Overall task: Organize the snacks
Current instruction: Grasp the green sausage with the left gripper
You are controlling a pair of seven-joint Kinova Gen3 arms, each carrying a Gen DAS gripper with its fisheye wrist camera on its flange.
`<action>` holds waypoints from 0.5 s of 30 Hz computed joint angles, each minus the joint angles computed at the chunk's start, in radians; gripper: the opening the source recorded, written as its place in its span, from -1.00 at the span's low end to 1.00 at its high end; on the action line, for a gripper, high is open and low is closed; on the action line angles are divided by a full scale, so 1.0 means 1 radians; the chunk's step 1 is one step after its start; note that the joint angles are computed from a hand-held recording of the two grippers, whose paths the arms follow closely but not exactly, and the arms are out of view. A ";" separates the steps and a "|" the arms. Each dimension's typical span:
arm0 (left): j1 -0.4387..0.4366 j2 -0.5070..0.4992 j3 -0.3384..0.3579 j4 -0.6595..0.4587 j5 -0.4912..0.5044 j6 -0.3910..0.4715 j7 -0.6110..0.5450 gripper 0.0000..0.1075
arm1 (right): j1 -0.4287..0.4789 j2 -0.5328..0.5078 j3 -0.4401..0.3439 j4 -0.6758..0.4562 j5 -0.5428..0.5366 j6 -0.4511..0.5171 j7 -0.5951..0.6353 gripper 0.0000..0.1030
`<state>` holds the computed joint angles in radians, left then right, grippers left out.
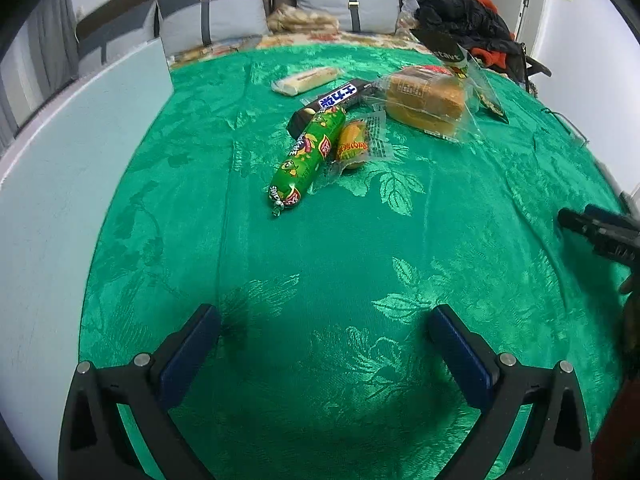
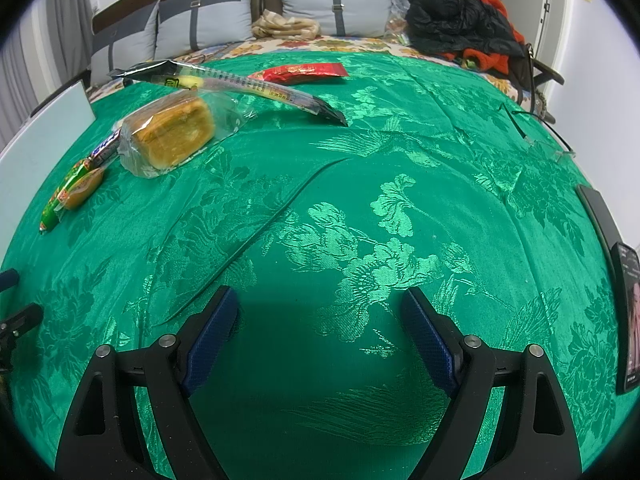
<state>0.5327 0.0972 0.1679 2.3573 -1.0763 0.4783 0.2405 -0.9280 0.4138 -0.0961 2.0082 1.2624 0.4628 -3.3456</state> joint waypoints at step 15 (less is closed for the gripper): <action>-0.682 0.049 0.360 -0.198 0.390 -0.067 -0.610 -0.09 | 0.000 -0.001 0.000 -0.001 -0.004 0.000 0.004 0.68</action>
<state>-0.1497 0.1462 0.5283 2.1593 -0.6858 0.4111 -0.3695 -0.9277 0.4132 -0.0961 2.0072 1.2584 0.4625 -3.3415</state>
